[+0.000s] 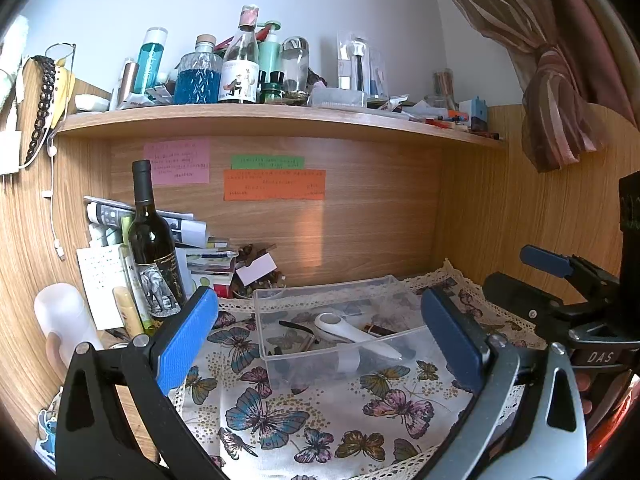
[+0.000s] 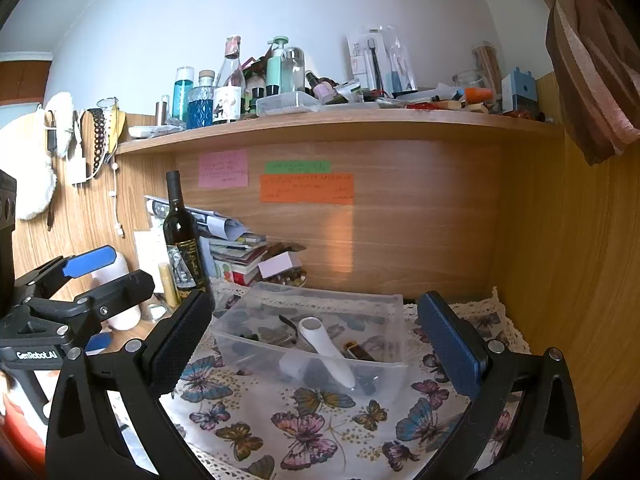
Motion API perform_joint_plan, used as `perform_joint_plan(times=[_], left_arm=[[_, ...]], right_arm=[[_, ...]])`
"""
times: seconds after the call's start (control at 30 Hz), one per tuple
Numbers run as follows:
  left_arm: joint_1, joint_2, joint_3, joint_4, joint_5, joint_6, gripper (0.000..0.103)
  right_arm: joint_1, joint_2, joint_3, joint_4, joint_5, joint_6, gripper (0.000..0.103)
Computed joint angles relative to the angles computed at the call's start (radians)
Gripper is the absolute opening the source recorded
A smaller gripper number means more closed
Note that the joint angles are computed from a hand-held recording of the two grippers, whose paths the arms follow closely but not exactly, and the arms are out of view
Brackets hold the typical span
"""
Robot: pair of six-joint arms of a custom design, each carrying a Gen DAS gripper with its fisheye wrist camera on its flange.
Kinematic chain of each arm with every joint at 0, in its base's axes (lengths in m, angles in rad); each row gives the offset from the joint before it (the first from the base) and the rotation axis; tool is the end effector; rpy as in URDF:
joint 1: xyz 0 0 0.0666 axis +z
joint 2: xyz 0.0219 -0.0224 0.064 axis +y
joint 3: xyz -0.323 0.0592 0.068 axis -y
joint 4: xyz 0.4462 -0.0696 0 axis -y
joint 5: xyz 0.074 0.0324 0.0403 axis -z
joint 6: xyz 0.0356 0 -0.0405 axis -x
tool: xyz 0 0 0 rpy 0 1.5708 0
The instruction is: Organize rigid objects
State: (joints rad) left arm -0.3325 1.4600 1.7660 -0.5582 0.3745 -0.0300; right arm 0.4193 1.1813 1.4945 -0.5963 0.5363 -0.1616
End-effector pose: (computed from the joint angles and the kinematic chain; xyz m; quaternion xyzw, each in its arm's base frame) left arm 0.5466 -0.2030 0.5666 0.2522 0.7433 -0.2361 0.5728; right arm 0.4524 0.1813 0.5633 0.0586 0.7853 -0.0373 0.6153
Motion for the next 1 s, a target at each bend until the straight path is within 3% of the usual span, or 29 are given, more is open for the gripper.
perform_joint_plan(times=[1.0], left_arm=[[-0.005, 0.002, -0.006, 0.001, 0.011, 0.001, 0.103]], right_arm=[[-0.001, 0.008, 0.002, -0.015, -0.003, -0.019, 0.103]])
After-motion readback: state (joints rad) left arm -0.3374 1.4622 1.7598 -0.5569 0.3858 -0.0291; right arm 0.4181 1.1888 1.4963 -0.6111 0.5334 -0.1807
